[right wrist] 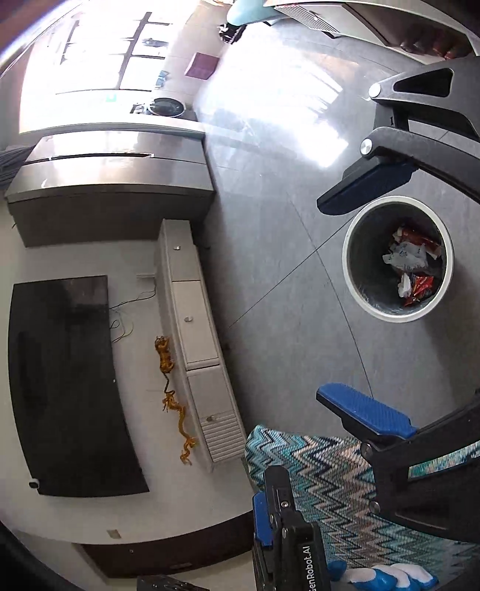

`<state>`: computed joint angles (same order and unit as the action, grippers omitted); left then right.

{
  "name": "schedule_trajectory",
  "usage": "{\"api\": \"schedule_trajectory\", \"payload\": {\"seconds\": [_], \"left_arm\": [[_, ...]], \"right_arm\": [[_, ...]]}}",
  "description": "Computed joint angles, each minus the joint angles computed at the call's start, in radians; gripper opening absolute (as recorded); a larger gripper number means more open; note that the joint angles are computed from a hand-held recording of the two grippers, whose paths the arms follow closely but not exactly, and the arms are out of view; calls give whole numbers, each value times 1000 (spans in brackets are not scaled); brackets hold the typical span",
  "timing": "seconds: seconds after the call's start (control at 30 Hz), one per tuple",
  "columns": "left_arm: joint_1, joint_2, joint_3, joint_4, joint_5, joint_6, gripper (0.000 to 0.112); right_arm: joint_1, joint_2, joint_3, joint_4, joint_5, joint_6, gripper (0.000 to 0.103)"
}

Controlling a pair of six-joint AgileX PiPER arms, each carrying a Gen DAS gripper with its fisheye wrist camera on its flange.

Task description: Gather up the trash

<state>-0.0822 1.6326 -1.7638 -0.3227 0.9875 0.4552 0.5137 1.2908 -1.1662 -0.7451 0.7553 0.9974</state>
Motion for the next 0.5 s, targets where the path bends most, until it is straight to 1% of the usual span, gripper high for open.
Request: {"api": "schedule_trajectory", "payload": {"seconds": [0.13,0.2,0.23,0.37,0.5], "left_arm": [[139,-161,125,-44,-27,109,72],[231,-238,188,-92,-35,172,77],[262,-268,210,-100,-40,184,80],[422,-422,373,-157,-111,262,84],[552,-536,501,-210,-161,309,86]], "right_arm": [[198,21,-88,-114,139,99,98],[305,40,-135,-177,215,146,99],[338,42,-146,-197,237,160,99],[523,61,-199,-315,367,248,103],[662,67,-216,-385,460,286,103]]}}
